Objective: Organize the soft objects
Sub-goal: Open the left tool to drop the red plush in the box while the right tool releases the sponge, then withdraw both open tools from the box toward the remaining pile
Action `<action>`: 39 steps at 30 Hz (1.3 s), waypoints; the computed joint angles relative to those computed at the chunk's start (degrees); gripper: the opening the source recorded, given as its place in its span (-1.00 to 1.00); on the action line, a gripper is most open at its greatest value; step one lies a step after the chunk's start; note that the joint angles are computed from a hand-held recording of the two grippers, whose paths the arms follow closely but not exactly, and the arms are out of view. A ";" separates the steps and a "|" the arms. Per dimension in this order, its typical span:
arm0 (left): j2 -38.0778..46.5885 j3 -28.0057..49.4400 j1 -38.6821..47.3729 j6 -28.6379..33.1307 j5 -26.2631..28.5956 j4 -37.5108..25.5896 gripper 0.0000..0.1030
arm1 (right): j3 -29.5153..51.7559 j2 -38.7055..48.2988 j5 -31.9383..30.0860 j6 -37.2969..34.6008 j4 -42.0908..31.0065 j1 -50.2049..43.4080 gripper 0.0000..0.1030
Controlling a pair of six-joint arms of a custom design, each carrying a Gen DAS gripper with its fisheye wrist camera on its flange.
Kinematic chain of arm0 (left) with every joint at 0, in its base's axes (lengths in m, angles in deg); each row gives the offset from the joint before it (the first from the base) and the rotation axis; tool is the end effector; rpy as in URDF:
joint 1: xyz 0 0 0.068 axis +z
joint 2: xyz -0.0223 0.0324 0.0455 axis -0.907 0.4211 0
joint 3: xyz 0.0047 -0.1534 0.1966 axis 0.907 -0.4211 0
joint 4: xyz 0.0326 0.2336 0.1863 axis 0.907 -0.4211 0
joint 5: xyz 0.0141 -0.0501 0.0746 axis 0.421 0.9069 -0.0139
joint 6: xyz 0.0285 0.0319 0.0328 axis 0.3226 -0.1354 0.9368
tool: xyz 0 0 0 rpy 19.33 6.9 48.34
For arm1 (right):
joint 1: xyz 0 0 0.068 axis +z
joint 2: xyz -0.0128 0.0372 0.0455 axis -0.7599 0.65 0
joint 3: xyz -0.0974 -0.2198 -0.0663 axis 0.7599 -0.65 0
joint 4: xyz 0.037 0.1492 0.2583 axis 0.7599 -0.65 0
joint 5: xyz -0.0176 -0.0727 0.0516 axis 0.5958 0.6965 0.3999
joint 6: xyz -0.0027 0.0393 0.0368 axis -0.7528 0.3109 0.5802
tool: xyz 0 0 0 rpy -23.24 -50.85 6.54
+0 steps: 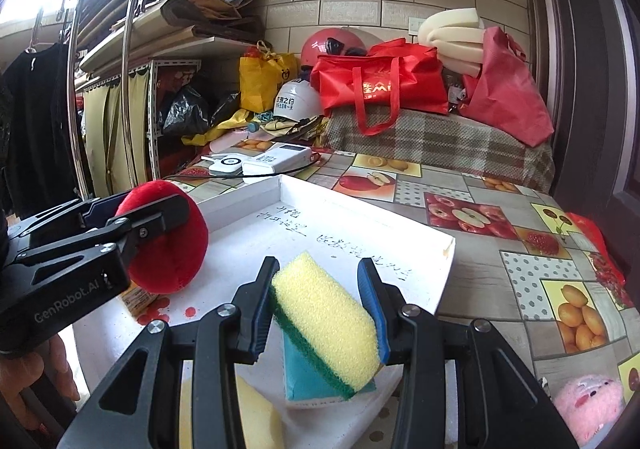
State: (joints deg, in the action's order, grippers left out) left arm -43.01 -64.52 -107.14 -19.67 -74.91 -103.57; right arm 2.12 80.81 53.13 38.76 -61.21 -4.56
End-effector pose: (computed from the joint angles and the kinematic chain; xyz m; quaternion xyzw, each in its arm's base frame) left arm 0.1238 -0.0727 0.1988 -0.1763 0.7996 0.0545 0.5715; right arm 0.2108 0.2080 0.1976 -0.3416 0.7777 0.1675 0.5004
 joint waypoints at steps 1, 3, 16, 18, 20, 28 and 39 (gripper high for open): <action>0.65 0.26 1.08 -0.04 1.30 0.08 -0.24 | 0.28 0.39 0.32 -0.23 -0.04 0.27 -0.19; 0.77 0.39 2.37 -0.51 2.59 -0.32 -0.23 | 0.92 1.17 0.72 -0.62 -0.27 0.60 -0.19; 7.87 2.78 -5.33 -9.60 -11.36 -5.06 1.00 | -1.60 -1.39 5.12 -1.90 2.83 2.33 0.70; 6.74 2.39 -4.90 -8.98 -11.05 -4.94 1.00 | -1.43 -1.07 4.93 -1.69 3.17 2.08 0.70; 6.10 2.23 -4.67 -9.11 -10.74 -5.21 1.00 | -1.46 -1.03 4.76 -1.34 3.37 1.79 0.70; 4.73 1.78 -4.37 -8.22 -10.69 -5.22 1.00 | -2.37 -1.94 5.26 -0.11 4.11 1.71 0.71; 5.92 2.78 -8.18 -12.17 -14.38 -7.43 1.00 | -5.10 -4.85 6.17 0.13 6.74 2.12 0.71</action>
